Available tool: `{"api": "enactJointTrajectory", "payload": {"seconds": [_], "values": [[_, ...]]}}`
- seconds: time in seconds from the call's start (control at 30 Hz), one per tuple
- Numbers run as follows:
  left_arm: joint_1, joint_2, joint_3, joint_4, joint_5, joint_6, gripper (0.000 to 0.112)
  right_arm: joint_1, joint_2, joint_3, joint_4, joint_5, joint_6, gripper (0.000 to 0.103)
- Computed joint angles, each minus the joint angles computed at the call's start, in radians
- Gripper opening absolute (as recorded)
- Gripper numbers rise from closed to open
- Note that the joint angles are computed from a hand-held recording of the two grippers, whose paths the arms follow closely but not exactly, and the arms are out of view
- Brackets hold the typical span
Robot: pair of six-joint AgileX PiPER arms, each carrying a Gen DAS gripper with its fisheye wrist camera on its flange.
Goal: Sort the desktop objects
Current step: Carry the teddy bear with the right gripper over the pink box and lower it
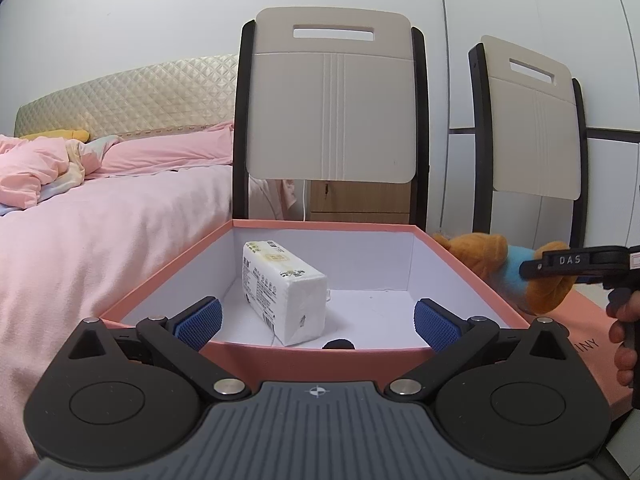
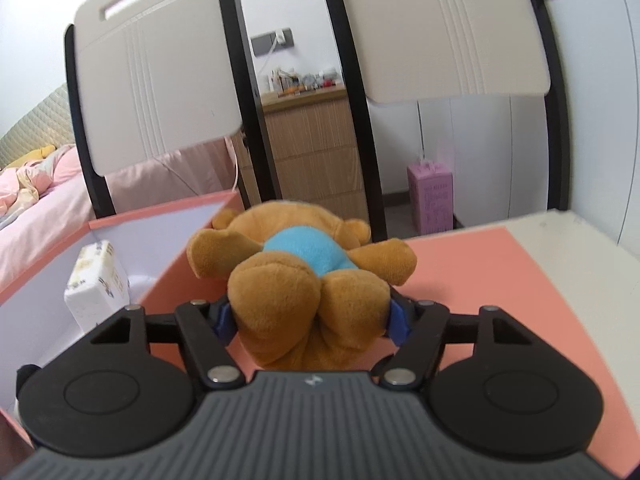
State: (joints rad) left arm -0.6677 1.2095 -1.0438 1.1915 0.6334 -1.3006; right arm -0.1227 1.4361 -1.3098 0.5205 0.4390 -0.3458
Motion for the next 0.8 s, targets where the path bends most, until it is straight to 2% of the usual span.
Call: {"api": "enactJointTrajectory", "payload": {"seconds": [0.2, 0.47, 0.57, 0.67, 0.8], "values": [[-0.018, -0.005, -0.002, 0.02, 0.021, -0.015, 0.103, 0.041, -0.064, 0.014, -0.082, -0.089, 0.062, 0.069], [-0.025, -0.01, -0.001, 0.038, 0.039, -0.025, 0.103, 0.144, -0.099, -0.003, -0.037, -0.167, 0.006, 0.07], [-0.02, -0.009, -0.002, 0.036, 0.04, -0.021, 0.103, 0.197, -0.072, -0.027, -0.075, -0.169, 0.023, 0.07], [-0.016, -0.008, -0.003, 0.034, 0.041, -0.018, 0.103, 0.224, -0.046, -0.053, -0.076, -0.137, 0.016, 0.07], [-0.01, -0.008, -0.004, 0.031, 0.042, -0.013, 0.103, 0.271, 0.018, -0.12, -0.196, -0.084, 0.134, 0.07]]}}
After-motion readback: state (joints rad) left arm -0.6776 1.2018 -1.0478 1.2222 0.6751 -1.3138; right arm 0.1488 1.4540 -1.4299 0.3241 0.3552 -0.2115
